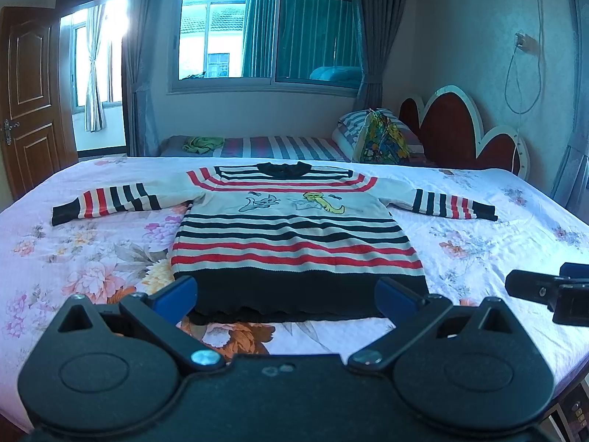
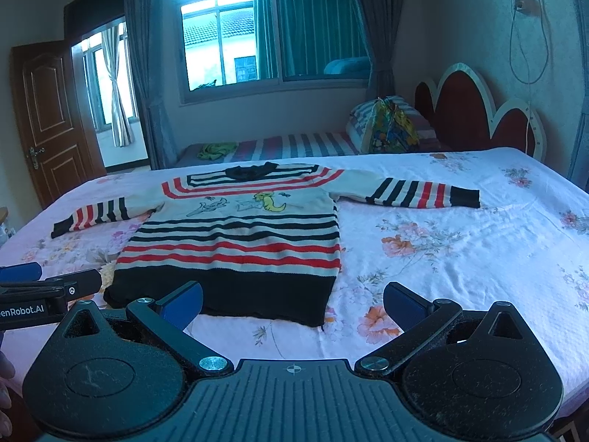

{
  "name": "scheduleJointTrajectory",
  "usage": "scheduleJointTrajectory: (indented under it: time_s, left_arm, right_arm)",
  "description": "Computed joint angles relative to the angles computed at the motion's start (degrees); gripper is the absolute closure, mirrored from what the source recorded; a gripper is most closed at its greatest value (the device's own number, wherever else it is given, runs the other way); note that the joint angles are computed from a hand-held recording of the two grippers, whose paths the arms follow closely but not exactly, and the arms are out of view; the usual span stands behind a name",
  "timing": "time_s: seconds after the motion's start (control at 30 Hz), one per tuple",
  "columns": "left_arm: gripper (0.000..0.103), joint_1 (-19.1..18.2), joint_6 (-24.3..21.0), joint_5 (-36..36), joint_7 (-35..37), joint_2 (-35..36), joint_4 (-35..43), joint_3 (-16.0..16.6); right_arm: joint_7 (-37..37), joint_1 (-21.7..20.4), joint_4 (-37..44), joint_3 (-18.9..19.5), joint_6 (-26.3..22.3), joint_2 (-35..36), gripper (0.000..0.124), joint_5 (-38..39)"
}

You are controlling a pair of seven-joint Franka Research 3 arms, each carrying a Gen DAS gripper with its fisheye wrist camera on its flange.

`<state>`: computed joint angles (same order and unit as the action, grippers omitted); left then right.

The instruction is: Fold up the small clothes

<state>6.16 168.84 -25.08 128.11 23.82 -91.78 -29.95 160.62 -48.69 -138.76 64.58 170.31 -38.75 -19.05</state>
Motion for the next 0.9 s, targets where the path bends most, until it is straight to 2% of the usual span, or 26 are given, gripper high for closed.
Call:
scheduleJointTrajectory:
  time_s: [0.9]
  left_arm:
    - [0.001, 0.8, 0.5, -0.1, 1.0, 0.1, 0.0, -1.1]
  right_arm:
    - [0.4, 0.0, 0.3, -0.2, -0.1, -0.1, 0.021, -0.8]
